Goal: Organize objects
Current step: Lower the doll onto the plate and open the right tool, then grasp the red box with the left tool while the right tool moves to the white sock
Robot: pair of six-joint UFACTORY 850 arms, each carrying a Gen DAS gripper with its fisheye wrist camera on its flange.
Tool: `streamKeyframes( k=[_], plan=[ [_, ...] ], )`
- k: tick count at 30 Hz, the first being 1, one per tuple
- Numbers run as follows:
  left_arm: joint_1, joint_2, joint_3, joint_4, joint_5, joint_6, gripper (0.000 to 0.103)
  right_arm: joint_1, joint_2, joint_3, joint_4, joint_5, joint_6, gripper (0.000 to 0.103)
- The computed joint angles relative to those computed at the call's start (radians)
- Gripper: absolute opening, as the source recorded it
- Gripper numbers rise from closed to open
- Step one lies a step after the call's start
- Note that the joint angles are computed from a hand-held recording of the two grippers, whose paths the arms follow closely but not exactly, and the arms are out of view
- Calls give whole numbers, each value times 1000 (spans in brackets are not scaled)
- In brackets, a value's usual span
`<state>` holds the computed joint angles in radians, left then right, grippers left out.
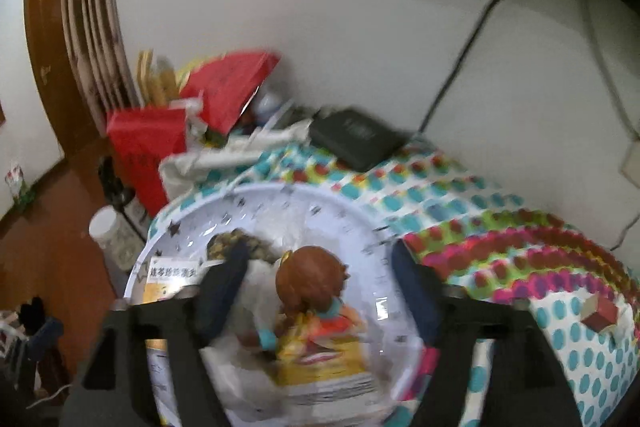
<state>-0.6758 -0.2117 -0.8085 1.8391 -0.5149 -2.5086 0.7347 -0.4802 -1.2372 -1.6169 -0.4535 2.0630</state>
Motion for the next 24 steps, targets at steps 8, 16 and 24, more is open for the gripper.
streamKeyframes(
  k=[8,16,24],
  plan=[
    [-75,11,9,150,-64,-63,92,-75,211,324,19,-141,81,82],
    [-200,-36,-65,208,-41,-8,92,-231,439,658,-15,-153,209,83],
    [-302,-205,-313,262,96,60,92,-342,523,781,-54,-177,248,84]
  ],
)
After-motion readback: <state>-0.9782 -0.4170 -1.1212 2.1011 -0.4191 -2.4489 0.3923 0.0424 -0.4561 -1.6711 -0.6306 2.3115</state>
